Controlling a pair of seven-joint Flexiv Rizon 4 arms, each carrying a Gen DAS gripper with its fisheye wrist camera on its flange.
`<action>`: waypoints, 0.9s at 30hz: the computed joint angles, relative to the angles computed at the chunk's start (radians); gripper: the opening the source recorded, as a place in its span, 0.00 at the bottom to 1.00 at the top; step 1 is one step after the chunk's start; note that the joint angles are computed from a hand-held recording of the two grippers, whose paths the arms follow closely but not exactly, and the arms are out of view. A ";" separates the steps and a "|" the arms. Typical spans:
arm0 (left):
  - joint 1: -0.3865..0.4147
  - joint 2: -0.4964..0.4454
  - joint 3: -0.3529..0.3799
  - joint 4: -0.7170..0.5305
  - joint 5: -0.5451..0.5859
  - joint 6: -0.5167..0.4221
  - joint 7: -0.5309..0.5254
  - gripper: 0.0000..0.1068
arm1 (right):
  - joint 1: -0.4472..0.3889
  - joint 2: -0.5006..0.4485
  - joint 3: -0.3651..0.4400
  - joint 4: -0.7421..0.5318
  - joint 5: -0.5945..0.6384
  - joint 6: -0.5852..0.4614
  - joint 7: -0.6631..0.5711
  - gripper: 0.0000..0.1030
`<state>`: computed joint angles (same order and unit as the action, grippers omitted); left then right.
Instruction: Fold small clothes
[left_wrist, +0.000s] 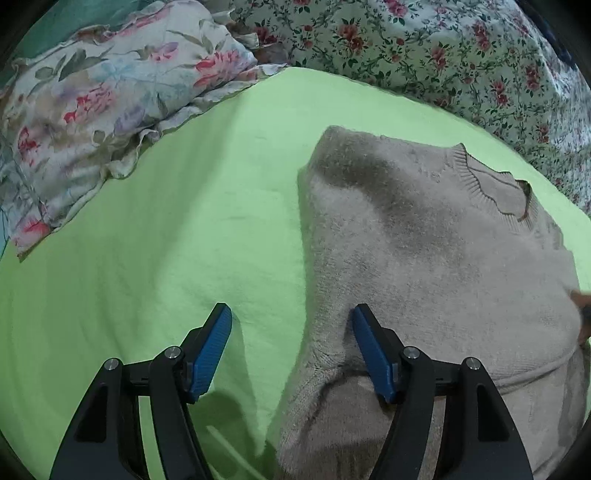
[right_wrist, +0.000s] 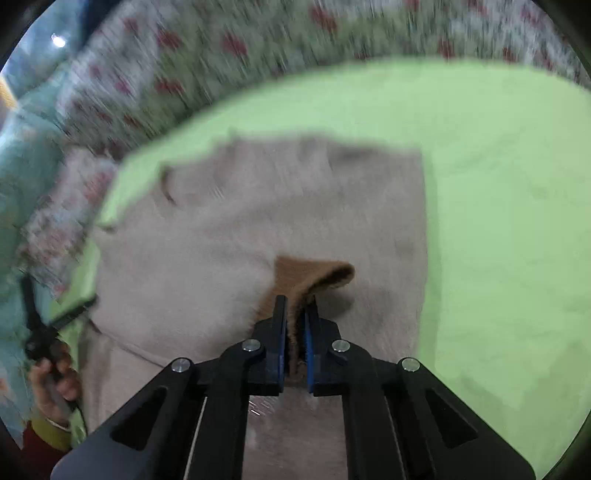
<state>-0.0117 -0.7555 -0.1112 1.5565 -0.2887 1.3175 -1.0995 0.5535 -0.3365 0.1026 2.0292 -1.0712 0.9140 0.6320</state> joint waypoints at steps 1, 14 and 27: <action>-0.007 -0.001 0.009 0.000 0.006 0.006 -0.005 0.66 | 0.003 0.009 0.012 -0.005 -0.022 -0.049 0.016 0.09; 0.174 0.218 -0.180 0.335 -0.076 0.074 0.178 0.68 | 0.057 0.109 0.070 0.080 0.047 -0.070 0.119 0.45; 0.553 0.638 -0.507 0.897 -0.751 -0.156 0.734 0.68 | 0.210 0.172 0.230 0.167 0.004 -0.066 0.408 0.55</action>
<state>0.5408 -0.1178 -0.6185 2.4531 -1.0395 1.1611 -0.3655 0.7633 -0.1641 0.3323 2.1958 -1.0671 0.8477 1.0400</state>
